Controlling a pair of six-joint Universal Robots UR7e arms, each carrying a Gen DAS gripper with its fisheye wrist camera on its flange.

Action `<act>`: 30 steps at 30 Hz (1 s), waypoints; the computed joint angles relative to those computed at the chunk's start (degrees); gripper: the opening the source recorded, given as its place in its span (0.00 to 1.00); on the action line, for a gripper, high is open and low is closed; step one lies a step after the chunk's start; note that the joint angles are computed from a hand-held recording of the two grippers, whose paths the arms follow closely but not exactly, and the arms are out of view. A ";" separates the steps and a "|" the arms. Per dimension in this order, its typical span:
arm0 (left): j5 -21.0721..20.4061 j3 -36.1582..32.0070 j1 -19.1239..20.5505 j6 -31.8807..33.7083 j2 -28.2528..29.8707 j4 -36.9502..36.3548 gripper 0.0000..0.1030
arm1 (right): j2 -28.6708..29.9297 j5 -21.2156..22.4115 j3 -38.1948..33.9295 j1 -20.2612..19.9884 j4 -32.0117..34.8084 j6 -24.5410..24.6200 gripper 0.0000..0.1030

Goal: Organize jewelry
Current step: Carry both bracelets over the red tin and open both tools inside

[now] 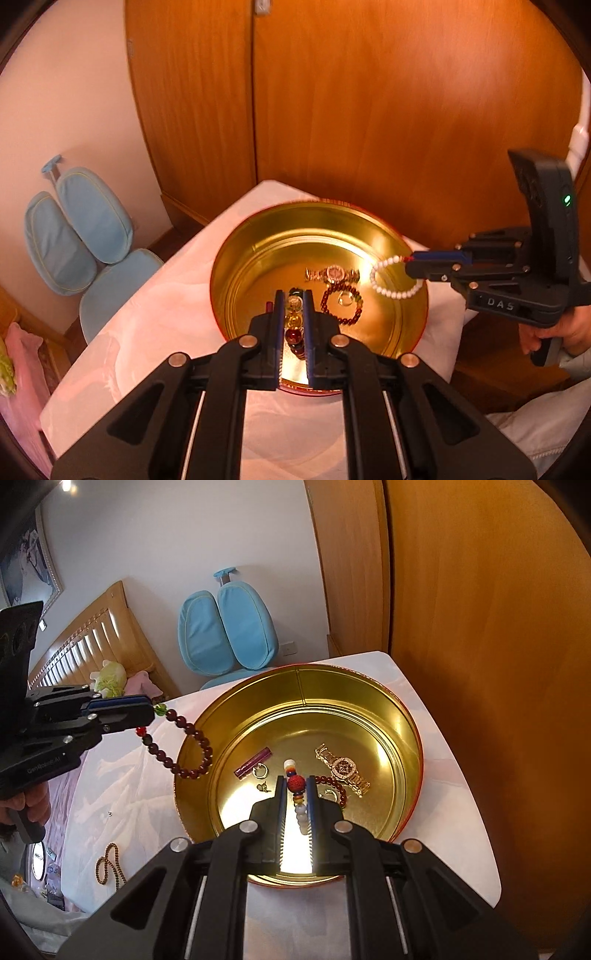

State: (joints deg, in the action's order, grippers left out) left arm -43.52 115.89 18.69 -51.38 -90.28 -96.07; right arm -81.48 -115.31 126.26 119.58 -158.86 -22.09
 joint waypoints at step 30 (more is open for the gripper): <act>-10.43 -3.67 14.25 6.95 12.28 -4.43 0.09 | 9.25 -3.39 -8.80 -4.39 15.56 6.98 0.11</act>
